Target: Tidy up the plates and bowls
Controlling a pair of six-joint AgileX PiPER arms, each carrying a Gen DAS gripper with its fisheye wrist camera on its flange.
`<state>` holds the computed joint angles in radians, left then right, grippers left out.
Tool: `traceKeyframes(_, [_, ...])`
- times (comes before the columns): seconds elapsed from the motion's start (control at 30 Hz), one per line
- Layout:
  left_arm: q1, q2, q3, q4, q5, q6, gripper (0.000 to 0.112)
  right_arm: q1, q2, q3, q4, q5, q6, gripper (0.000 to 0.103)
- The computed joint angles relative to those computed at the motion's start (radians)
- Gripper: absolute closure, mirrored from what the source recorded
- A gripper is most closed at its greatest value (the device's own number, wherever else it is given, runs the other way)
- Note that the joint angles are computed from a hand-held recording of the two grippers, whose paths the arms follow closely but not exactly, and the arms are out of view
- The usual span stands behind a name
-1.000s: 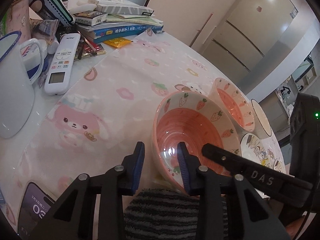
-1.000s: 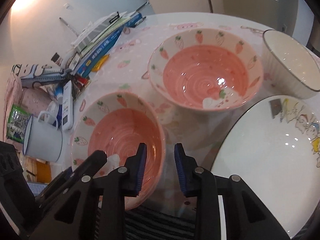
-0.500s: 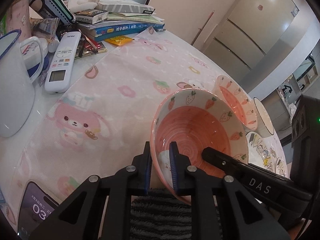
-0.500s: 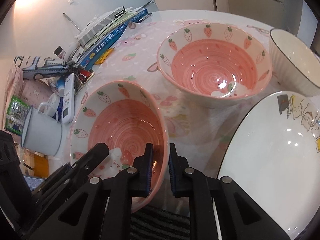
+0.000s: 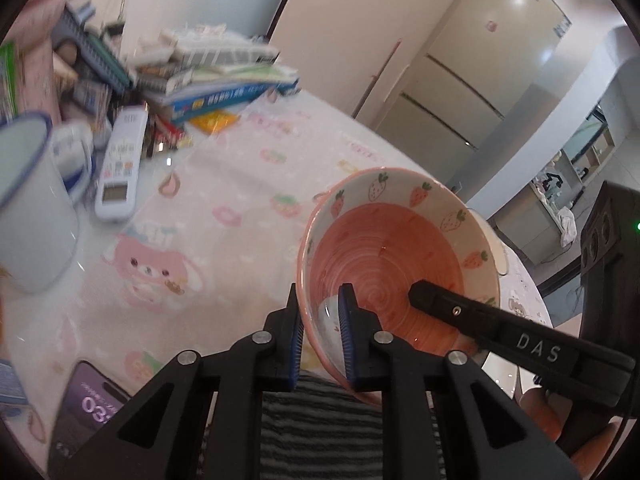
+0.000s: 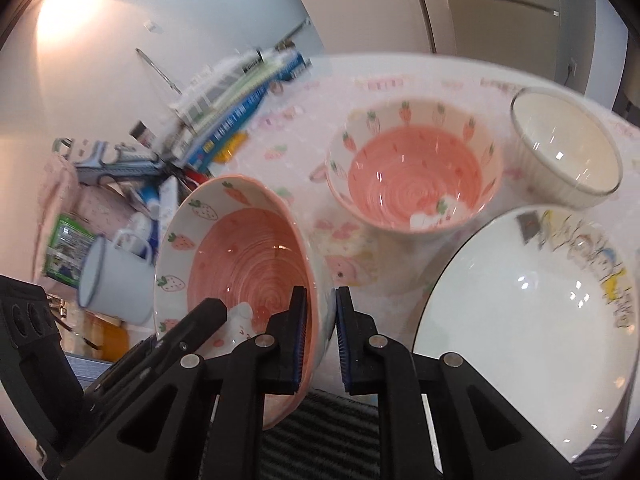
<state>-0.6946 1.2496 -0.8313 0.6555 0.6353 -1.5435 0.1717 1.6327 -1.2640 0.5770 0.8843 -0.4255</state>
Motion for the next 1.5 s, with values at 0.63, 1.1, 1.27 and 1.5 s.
traceKeyframes(0.63, [-0.080,0.267,-0.803,0.081,0.355,0.358,0.097,-0.271,-0.052,-0.419,0.217,0.188,0.003,0.088])
traceKeyframes(1.1, [0.059,0.354,-0.507,0.124,0.034,0.203,0.098,-0.191,0.149,-0.353,0.109,0.074,0.004,0.086])
traceKeyframes(1.27, [0.093,0.387,-0.498,0.049,0.020,0.259,0.098,-0.144,0.203,-0.348,0.041,0.026,0.029,0.086])
traceKeyframes(1.5, [0.115,0.445,-0.521,-0.038,0.007,0.373,0.098,-0.116,0.237,-0.367,-0.054,-0.004,0.078,0.086])
